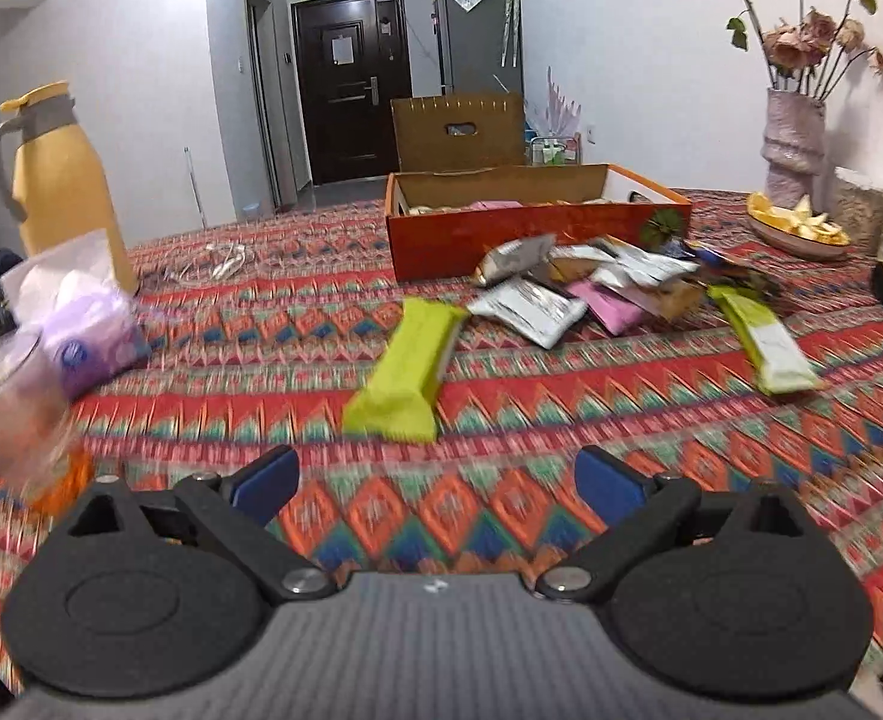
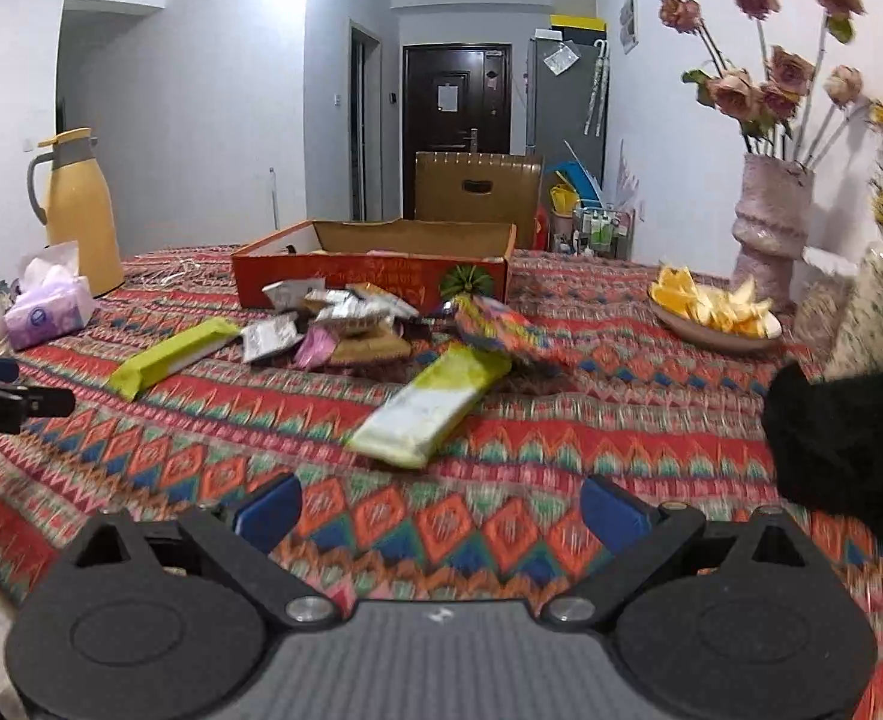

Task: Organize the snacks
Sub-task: 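Grasp a lime-green bar with the left tool while the right tool grasps a blue-orange packet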

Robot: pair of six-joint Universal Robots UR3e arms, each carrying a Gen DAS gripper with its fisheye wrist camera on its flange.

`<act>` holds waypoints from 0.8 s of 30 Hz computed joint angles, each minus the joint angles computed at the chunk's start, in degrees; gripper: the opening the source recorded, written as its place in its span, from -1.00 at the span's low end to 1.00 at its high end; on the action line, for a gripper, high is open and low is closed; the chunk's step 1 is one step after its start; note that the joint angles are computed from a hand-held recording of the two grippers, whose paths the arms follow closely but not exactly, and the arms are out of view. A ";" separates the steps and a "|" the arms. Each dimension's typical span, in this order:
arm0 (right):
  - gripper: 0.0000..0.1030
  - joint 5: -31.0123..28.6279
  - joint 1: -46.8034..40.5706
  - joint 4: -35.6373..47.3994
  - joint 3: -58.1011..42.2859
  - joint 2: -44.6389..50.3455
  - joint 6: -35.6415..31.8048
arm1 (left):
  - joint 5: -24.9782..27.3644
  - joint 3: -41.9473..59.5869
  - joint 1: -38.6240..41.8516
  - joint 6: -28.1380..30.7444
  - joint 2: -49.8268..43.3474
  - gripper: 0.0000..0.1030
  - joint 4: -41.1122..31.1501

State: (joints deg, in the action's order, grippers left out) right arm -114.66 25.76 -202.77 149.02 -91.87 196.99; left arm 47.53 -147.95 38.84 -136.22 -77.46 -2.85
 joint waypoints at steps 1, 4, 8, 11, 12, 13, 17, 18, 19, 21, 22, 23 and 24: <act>0.93 1.35 -1.91 -0.02 -1.14 0.50 -1.85 | 2.24 3.49 -3.20 -2.67 -5.81 0.88 4.28; 0.93 9.05 -10.60 -0.46 -4.81 1.52 -8.35 | 6.97 16.29 -10.70 -7.38 -19.58 0.75 7.58; 0.90 21.76 -23.00 3.05 -13.33 6.05 -12.82 | 12.19 32.56 -17.33 -10.06 -33.39 0.54 5.01; 0.90 27.75 -28.04 8.04 -23.90 13.68 -14.85 | 13.97 41.96 -19.95 -11.14 -40.45 0.54 1.18; 0.90 28.55 -28.79 9.81 -27.42 16.24 -15.16 | 14.21 43.98 -20.35 -11.34 -42.03 0.54 0.48; 0.90 29.39 -29.43 12.36 -32.21 19.67 -15.98 | 14.64 45.53 -20.77 -11.79 -43.45 0.54 0.42; 0.89 32.44 -31.27 20.76 -46.47 29.93 -17.76 | 14.05 49.72 -21.06 -12.12 -47.06 0.47 -1.64; 0.89 33.61 -31.84 21.91 -48.93 31.98 -17.90 | 13.75 50.64 -20.83 -12.03 -47.43 0.42 -3.08; 0.89 34.73 -32.49 23.83 -51.70 34.08 -17.51 | 12.95 51.27 -20.53 -12.15 -47.82 0.36 -3.90; 0.80 38.15 -34.26 28.39 -56.37 37.19 -15.63 | 11.21 50.94 -19.77 -11.59 -47.49 0.16 -4.63; 0.64 40.24 -35.22 29.49 -57.18 37.94 -14.81 | 10.60 50.55 -19.46 -11.05 -47.26 -0.18 -4.48; 0.48 42.06 -36.03 30.59 -57.47 38.10 -14.26 | 10.23 50.13 -19.27 -11.03 -46.94 -0.28 -4.18; 0.47 42.95 -36.50 30.22 -56.95 38.01 -13.83 | 10.22 50.04 -19.25 -10.82 -46.53 -0.31 -4.70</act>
